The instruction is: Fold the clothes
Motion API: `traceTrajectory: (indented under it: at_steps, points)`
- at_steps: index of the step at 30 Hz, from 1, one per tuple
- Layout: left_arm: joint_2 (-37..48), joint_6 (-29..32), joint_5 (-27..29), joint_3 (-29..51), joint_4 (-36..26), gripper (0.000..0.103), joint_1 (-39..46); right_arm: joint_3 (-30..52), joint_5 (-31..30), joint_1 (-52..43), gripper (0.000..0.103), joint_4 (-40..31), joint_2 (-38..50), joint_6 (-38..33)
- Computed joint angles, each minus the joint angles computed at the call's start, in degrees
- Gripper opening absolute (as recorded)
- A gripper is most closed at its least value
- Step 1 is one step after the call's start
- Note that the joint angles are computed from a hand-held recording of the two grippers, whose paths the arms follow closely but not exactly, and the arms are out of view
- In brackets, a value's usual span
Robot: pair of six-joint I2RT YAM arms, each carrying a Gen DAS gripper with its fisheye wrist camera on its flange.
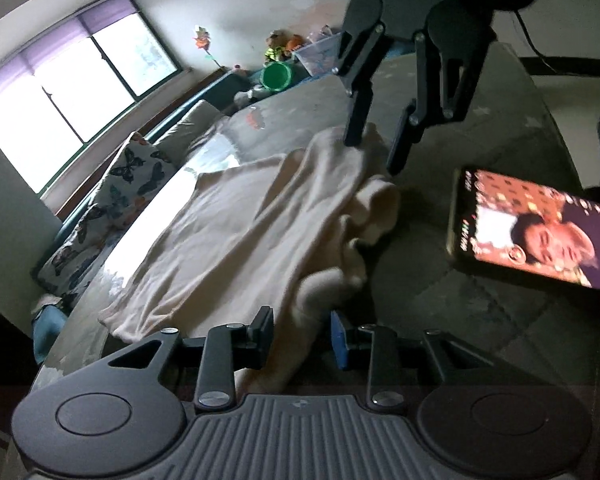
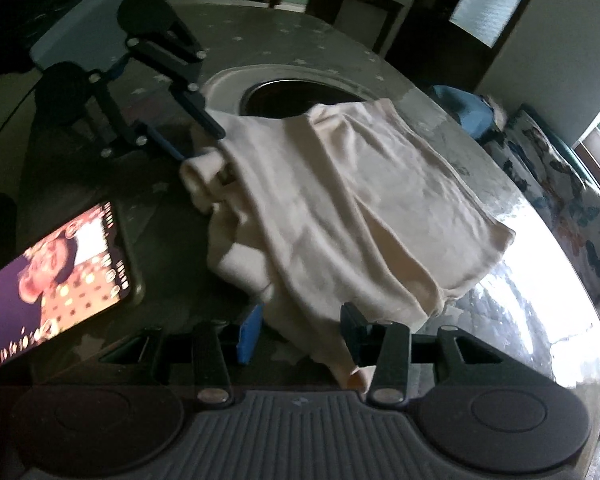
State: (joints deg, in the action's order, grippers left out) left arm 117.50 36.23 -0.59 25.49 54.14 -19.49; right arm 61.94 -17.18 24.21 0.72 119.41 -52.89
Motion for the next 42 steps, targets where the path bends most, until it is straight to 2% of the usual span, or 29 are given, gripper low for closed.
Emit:
traceTrajectory:
  at_steps: [8,10,11,18,21,23,24,26,28,30,34,37,40,42]
  points:
    - [2.3,-0.7,-1.2,1.3,2.7,0.035,-0.4,-1.8,0.8,1.6,0.046,5.3,1.4,-1.6]
    - [2.5,-1.8,-1.1,1.9,3.0,0.028,-0.3,-2.1,0.6,1.8,0.048,6.2,1.7,-2.0]
    - [2.4,-2.8,-1.0,2.3,2.5,0.015,-0.2,-2.1,0.3,1.8,0.05,6.7,1.8,-1.8]
    - [-1.6,-14.9,3.0,6.0,-4.4,0.011,3.9,-2.2,-2.0,1.6,0.052,10.2,3.5,0.4]
    - [-2.6,-19.5,5.4,8.4,-7.5,0.011,6.2,-2.1,-3.3,1.2,0.042,12.4,4.7,3.3]
    - [-2.2,-21.3,6.0,9.9,-8.8,0.011,7.1,-1.8,-4.3,0.7,0.025,13.0,5.0,6.1]
    - [-2.0,-21.6,5.9,10.3,-9.0,0.011,7.3,-1.7,-4.8,0.5,0.024,13.3,5.2,7.5]
    - [-1.9,-20.8,5.4,9.6,-8.1,0.014,6.9,-0.9,-6.3,-0.4,0.014,12.8,5.3,10.9]
    - [-2.1,-19.2,4.6,8.0,-6.3,0.017,6.2,0.4,-8.3,-1.5,0.013,11.5,5.3,14.0]
    - [-2.2,-17.3,3.4,6.1,-3.9,0.03,5.3,1.6,-10.1,-2.4,0.012,10.2,5.3,16.6]
    - [-1.0,-14.2,0.7,3.8,-1.2,0.034,3.2,3.5,-12.2,-3.4,0.011,9.0,6.0,20.5]
    - [0.8,-12.2,-1.4,2.7,1.7,0.033,1.4,3.7,-12.9,-3.9,0.011,9.1,6.1,22.4]
    - [1.6,-11.9,-2.7,2.7,1.8,0.02,0.5,2.4,-13.5,-4.1,0.01,9.6,5.2,22.9]
    - [1.0,-13.3,-2.4,2.5,0.9,0.014,0.5,1.3,-14.2,-4.2,0.01,9.7,4.3,22.6]
